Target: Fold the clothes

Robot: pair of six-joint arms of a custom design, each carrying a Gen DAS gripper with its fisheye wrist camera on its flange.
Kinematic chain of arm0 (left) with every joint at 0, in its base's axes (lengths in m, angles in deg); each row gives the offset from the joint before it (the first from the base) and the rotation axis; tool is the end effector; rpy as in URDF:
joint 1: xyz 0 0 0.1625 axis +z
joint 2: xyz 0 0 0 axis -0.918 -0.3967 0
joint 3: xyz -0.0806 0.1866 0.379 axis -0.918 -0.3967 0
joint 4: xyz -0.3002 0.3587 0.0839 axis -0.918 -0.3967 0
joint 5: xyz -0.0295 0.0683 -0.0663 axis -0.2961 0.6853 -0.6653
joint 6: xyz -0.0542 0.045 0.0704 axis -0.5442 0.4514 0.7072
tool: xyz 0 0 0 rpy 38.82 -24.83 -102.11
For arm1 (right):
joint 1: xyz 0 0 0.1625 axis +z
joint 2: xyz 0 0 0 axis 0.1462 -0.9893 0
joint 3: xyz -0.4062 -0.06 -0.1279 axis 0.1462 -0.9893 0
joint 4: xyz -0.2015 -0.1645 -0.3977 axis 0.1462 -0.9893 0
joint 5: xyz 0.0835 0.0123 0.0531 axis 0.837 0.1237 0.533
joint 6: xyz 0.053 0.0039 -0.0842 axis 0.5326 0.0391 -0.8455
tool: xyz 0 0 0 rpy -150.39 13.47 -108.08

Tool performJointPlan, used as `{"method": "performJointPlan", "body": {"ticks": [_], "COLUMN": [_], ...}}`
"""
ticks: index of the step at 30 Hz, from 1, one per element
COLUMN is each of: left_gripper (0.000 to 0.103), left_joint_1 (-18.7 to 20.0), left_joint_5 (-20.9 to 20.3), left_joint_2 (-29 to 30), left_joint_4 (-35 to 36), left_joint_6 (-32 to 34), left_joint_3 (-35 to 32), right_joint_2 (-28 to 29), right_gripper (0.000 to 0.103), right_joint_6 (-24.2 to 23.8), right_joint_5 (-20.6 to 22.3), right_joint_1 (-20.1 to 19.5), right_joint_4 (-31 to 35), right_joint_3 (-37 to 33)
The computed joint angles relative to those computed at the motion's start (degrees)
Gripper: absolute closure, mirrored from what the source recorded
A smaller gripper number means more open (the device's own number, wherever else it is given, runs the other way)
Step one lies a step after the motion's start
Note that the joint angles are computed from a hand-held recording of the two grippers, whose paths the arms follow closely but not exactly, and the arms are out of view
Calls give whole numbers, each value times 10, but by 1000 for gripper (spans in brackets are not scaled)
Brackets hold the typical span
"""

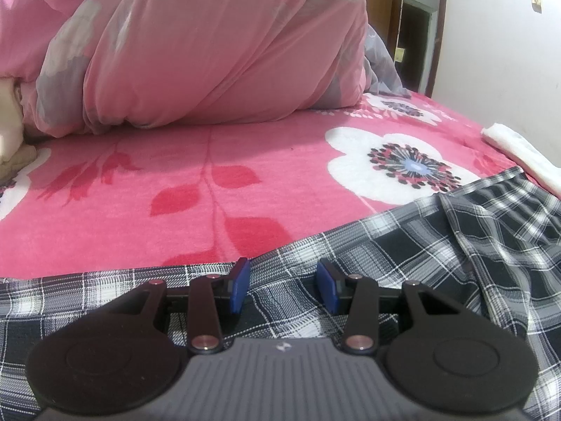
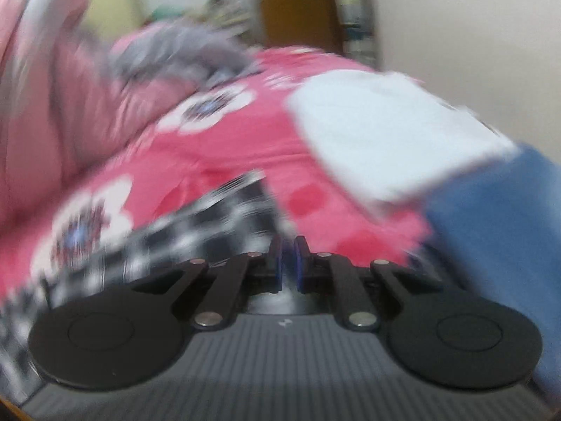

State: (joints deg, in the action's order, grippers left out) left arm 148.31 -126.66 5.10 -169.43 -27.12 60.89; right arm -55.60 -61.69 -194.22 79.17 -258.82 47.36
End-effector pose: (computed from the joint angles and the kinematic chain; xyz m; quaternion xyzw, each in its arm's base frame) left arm 0.0989 -0.6356 0.1955 0.1181 0.8251 -0.4357 0.3397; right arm 0.0732 -0.7548 0.0940 0.1625 -0.8658 0.3972 0.2572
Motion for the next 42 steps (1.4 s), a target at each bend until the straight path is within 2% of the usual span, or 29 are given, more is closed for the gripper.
{"method": "performJointPlan", "body": {"ticks": [2, 6, 7, 9, 10, 12, 14, 16, 18, 21, 23, 25, 26, 28, 29, 31, 35, 40, 42], "left_gripper": [60, 59, 59, 58, 58, 57, 57, 57, 57, 56, 56, 56, 56, 56, 55, 55, 54, 53, 53], "left_joint_1": [0, 0, 0, 0, 0, 0, 0, -1, -1, 0, 0, 0, 0, 1, 1, 2, 3, 4, 4], "left_joint_5": [0, 0, 0, 0, -1, -1, -1, 0, 0, -1, 1, 0, 0, -2, -3, -7, -11, -14, -16], "left_joint_2": [0, 0, -1, 0, 0, -1, 0, 0, 0, 0, 1, 1, 1, 1, 0, -1, -3, -8, -9], "left_joint_4": [0, 0, 0, 0, 0, 0, 0, -1, -1, 0, -1, -1, 0, 0, 1, 3, 6, 16, 17], "left_joint_6": [0, 1, 1, 1, 1, 1, 1, 2, 2, 2, 3, 3, 3, 1, 0, -2, -6, -14, -17], "left_joint_3": [0, 0, 0, 0, 1, 1, 1, 1, 1, 1, 0, 0, 0, 0, 0, 0, 1, 2, 2], "right_joint_2": [23, 77, 79, 95, 98, 104, 90, 88, 96, 129, 147, 161, 169, 170, 152, 98, -8, -84, -97], "right_gripper": [96, 101, 103, 99, 96, 96, 96, 96, 96, 96, 102, 103, 100, 96, 96, 94, 76, 73, 73], "right_joint_6": [-42, -53, -35, -22, -29, -42, -20, -19, -2, 76, 111, 146, 150, 125, 122, 138, 235, 407, 448], "right_joint_5": [-23, -113, -112, -149, -159, -177, -146, -116, -94, -84, -94, -113, -150, -214, -218, -198, -135, -56, -29], "right_joint_1": [12, 17, 12, 14, 17, 21, 25, 28, 31, 28, 23, 20, 23, 27, 27, 23, 14, -6, -12], "right_joint_4": [29, 59, 56, 29, 21, 7, 19, 51, 108, 204, 201, 186, 159, 119, 114, 97, 99, 109, 119], "right_joint_3": [-30, -108, -118, -148, -155, -171, -159, -160, -179, -243, -273, -298, -308, -309, -285, -206, -53, 74, 105]}}
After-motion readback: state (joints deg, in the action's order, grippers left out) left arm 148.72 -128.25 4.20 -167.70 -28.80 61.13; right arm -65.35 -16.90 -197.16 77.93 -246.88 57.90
